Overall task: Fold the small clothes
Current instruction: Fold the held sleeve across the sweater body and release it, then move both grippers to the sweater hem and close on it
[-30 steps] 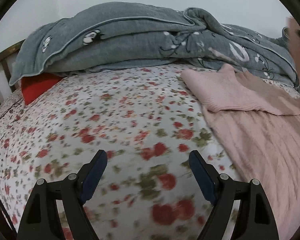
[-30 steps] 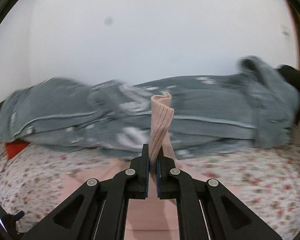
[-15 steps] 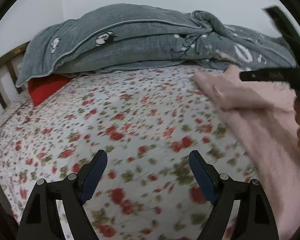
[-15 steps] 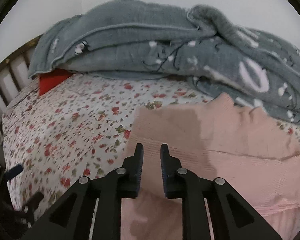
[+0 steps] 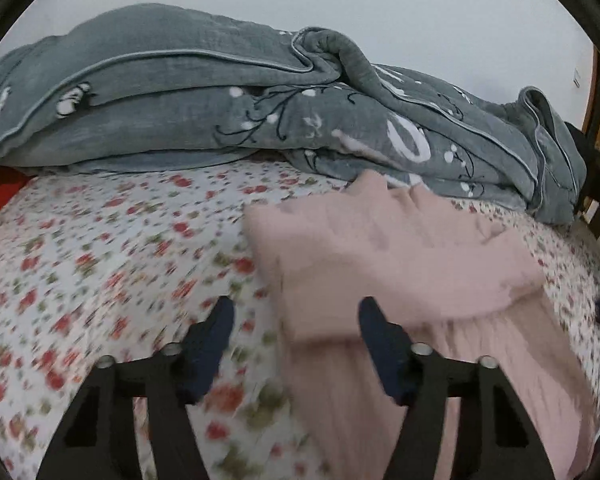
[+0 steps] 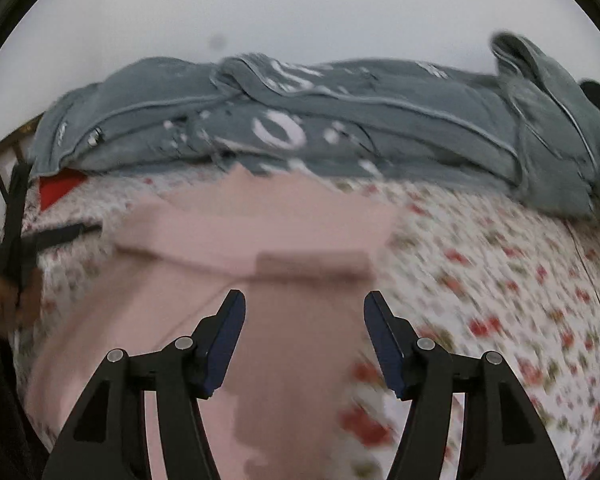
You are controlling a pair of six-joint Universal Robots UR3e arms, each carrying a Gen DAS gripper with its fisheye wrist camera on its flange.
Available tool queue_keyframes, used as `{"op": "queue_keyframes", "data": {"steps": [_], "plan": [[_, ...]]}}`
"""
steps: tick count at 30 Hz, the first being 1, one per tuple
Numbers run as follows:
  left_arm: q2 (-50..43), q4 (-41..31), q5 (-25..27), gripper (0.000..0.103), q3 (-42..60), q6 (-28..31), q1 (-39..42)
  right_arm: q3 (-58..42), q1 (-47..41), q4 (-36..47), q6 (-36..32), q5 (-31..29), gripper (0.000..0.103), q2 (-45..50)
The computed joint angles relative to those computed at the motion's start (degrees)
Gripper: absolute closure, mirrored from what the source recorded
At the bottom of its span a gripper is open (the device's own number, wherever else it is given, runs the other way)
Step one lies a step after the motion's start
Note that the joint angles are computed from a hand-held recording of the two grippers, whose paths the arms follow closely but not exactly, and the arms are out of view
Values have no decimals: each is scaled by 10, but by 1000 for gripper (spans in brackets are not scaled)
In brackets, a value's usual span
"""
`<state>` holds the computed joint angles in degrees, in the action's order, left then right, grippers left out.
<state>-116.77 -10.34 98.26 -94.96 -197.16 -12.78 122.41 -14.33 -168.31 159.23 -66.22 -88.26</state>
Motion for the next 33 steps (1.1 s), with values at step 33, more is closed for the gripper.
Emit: {"op": "queue_keyframes", "data": {"steps": [33], "plan": [[-155, -106, 72, 93, 223, 42, -9, 157, -66, -168, -53, 43, 42, -2]]}}
